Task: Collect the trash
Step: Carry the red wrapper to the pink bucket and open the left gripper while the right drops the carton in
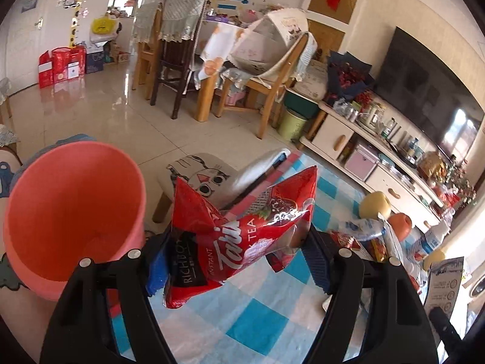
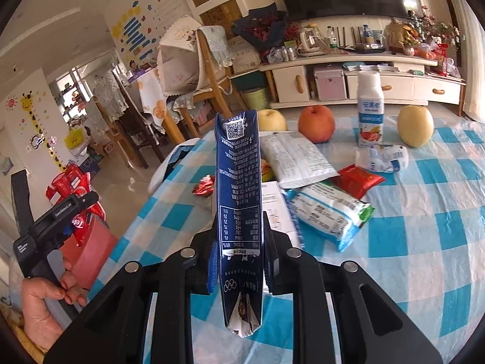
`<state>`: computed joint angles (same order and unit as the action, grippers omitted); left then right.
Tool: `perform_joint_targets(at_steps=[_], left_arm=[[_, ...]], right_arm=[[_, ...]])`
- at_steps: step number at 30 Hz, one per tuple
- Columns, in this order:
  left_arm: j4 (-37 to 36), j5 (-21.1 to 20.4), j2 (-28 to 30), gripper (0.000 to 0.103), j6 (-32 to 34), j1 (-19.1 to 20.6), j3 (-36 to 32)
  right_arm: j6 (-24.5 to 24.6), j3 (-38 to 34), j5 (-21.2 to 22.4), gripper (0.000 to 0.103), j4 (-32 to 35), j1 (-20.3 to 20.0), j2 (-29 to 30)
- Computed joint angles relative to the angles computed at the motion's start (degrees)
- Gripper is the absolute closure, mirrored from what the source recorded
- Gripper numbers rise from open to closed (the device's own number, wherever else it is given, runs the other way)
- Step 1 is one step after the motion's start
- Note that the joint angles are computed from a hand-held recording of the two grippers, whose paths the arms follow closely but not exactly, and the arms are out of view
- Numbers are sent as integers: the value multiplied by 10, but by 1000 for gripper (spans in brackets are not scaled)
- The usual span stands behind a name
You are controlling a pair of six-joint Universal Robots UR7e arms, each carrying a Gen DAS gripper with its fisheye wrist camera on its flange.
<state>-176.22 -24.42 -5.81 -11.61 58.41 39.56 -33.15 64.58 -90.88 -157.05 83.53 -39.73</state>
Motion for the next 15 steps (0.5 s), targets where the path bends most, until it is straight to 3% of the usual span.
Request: perform_joint_targets(at_steps=[7, 11, 15], left_arm=[[-10, 47, -53, 28, -50, 9, 65], [-39, 96, -80, 28, -62, 14, 95], [-11, 136, -135, 28, -152, 23, 168]], right_arm=[[20, -28, 45, 79, 88, 39, 39], [26, -73, 70, 79, 150, 69, 79], [19, -126, 78, 79, 205, 102, 129]])
